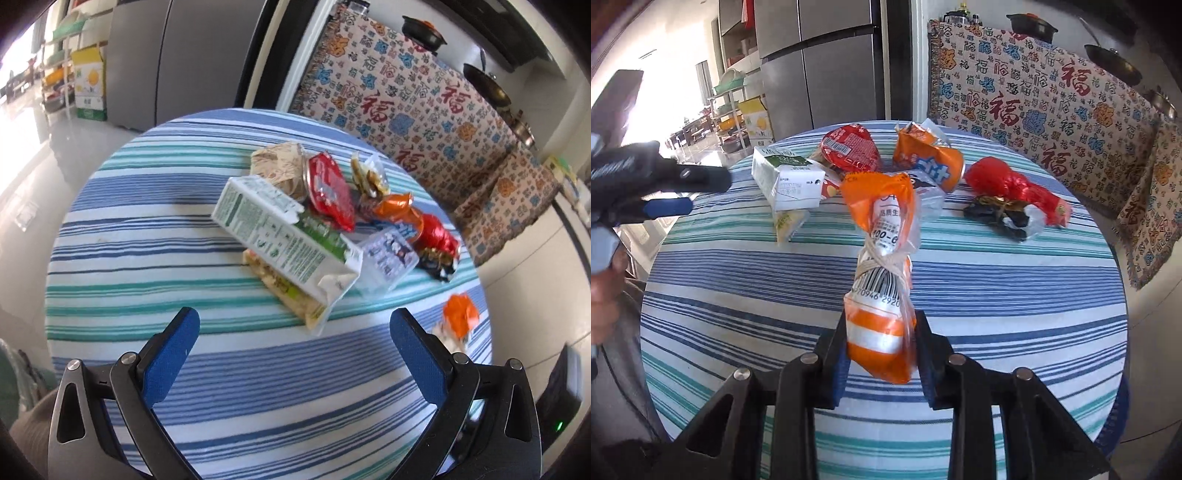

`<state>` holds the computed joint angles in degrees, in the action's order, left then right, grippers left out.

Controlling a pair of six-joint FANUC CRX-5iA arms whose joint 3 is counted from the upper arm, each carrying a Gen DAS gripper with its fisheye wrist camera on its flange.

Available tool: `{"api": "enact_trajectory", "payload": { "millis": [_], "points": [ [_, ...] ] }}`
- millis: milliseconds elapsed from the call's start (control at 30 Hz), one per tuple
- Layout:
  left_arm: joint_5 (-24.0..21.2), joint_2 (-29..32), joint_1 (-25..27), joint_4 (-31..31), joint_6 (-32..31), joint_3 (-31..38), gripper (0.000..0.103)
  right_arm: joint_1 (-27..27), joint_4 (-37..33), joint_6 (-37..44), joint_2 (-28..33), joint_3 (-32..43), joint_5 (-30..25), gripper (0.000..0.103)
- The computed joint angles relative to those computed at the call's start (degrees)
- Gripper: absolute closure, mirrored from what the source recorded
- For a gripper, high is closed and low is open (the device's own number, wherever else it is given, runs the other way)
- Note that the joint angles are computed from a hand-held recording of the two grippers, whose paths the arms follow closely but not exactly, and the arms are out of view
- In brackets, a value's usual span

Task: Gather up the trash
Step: 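Grasp the white milk carton with the left gripper while the right grasps the orange-white bread bag, then carry the milk carton and bread bag with both grippers over the blue wastebasket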

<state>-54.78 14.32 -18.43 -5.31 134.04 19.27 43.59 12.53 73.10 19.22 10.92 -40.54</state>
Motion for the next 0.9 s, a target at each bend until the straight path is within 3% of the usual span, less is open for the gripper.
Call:
{"api": "enact_trajectory", "payload": {
  "millis": [100, 200, 233, 267, 333, 433, 533, 633, 767, 900],
  "points": [
    [-0.48, 4.87, 2.71, 5.71, -0.88, 4.06, 0.001, 0.18, 2.96, -1.74, -1.57, -2.59, 2.56, 0.072],
    [-2.7, 8.73, 3.71, 7.38, 0.21, 8.03, 0.002, 0.09, 4.29, -2.1, -2.43, -4.09, 4.0, 0.072],
    [-3.47, 9.42, 3.63, 6.56, 0.94, 9.13, 0.007, -0.14, 3.82, -1.8, -2.38, -3.85, 3.81, 0.072],
    [-4.65, 9.95, 3.36, 5.18, 1.78, 10.28, 0.026, -0.33, 3.54, -1.76, -2.42, -3.79, 3.68, 0.072],
    [-3.18, 9.21, 3.97, 6.89, 0.25, 8.38, 0.044, -0.76, 3.48, -2.16, -2.75, -4.24, 3.93, 0.071],
    [-1.14, 7.09, 5.4, 10.46, -3.17, 4.3, 0.052, -1.26, 3.43, -3.1, -3.43, -4.98, 4.03, 0.071],
    [-1.45, 4.45, 6.66, 12.76, -7.56, 1.56, 0.053, -2.16, 1.42, -2.88, -3.37, -3.78, 2.47, 0.071],
    [-6.22, 2.46, 7.02, 12.62, -13.31, 2.14, 0.053, -2.58, 2.36, -4.14, -3.06, -3.33, 0.86, 0.071],
    [-12.31, 1.9, 4.56, 11.37, -19.65, 4.88, 0.053, -3.04, 2.02, -3.98, -1.44, -1.26, -2.19, 0.071],
    [-15.33, 4.68, -0.25, 9.0, -21.81, 8.78, 0.052, -3.93, 0.55, -4.4, -0.25, 0.36, -3.26, 0.071]
  ]
}}
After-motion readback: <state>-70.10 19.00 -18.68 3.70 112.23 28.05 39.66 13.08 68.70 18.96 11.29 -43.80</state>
